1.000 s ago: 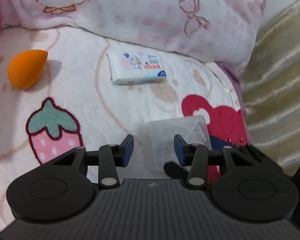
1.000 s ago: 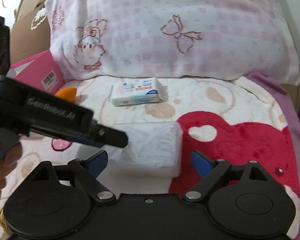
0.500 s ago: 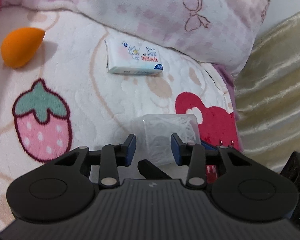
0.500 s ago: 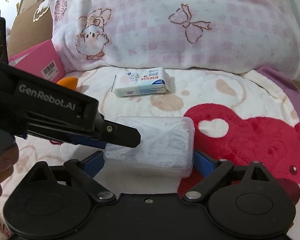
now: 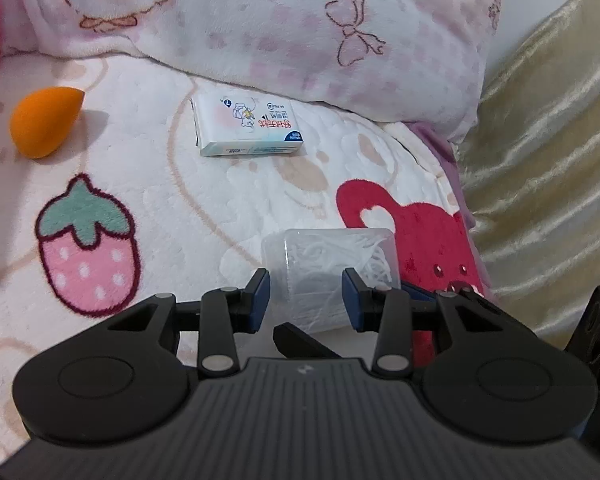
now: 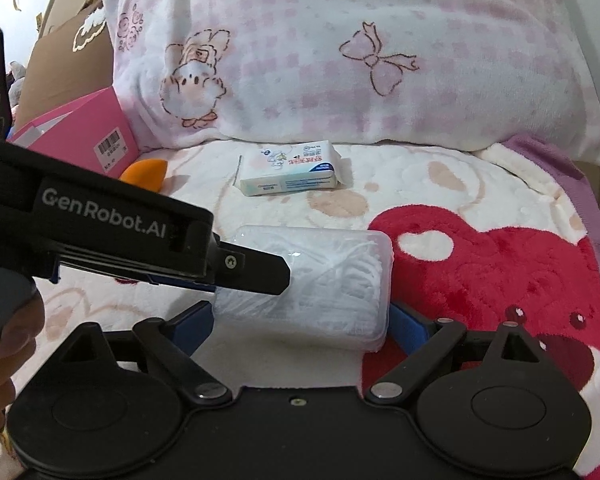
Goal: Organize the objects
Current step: 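Lift the clear plastic box with the left tool toward the pink box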
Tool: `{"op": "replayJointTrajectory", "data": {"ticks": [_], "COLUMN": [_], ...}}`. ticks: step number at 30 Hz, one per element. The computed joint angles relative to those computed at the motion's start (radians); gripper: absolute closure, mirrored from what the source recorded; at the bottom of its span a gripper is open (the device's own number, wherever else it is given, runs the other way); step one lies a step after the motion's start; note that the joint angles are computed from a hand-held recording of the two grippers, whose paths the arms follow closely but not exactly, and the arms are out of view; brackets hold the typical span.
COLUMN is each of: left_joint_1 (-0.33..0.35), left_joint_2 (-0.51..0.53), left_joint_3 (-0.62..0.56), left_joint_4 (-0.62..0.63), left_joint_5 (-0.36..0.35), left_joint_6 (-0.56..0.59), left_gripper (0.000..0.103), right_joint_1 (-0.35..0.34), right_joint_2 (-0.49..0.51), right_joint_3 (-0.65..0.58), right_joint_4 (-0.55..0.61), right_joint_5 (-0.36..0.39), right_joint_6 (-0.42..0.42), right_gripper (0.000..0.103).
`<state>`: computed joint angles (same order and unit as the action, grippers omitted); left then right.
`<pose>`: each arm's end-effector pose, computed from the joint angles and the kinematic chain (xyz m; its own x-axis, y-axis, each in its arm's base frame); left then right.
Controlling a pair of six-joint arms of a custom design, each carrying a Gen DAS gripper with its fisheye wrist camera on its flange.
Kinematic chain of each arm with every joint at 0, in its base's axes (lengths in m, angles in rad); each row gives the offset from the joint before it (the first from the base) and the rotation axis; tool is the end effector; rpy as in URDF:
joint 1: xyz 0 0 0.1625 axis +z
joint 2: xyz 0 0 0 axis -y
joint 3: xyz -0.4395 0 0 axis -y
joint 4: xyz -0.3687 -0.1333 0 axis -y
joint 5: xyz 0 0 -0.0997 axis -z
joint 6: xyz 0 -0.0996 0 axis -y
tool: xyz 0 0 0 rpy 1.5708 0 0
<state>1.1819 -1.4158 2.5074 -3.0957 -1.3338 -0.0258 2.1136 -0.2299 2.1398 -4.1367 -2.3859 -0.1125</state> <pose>0.0051 -0.4008 0.2236 -0.9454 0.2556 -0.2022 0.3198 0.8467 -0.4252 0.2721 -0.3333 -0.0784 -0.7654 -0.0505 0.6416 -0.4984 0.6771 -0.5414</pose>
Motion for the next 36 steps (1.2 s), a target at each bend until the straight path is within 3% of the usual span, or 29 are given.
{"op": "replayJointTrajectory", "data": {"ticks": [10,14,19,25,28,31,36], "left_joint_1": [-0.048,-0.075,-0.108,-0.137,-0.114,-0.114,-0.101], "left_joint_2": [-0.134,-0.213,-0.298,-0.384,-0.429,-0.482,-0.545], "left_joint_3": [0.045,0.028,0.015,0.010,0.005,-0.010,-0.044], "left_joint_4": [0.084,0.227,0.358,0.489,0.548,0.646,0.747], "left_joint_5": [0.067,0.100,0.127,0.150,0.125,0.127,0.120], "left_joint_6": [0.032,0.041,0.041,0.034,0.043,0.026,-0.003], "left_gripper": [0.065,0.065,0.065,0.065,0.065,0.065,0.067], "right_joint_1": [0.064,0.080,0.115,0.152,0.171,0.215,0.256], "right_joint_2": [-0.006,-0.025,-0.024,-0.034,-0.046,-0.035,-0.044], "right_joint_3": [-0.013,-0.004,-0.008,-0.005,-0.011,-0.064,-0.107], "right_joint_4": [0.081,0.129,0.144,0.204,0.279,0.396,0.531], "right_joint_5": [-0.013,0.023,0.025,0.030,0.033,-0.030,-0.045], "right_joint_6": [0.058,0.154,0.203,0.321,0.382,0.380,0.446], "right_gripper": [0.008,0.008,0.009,0.008,0.008,0.008,0.009]}}
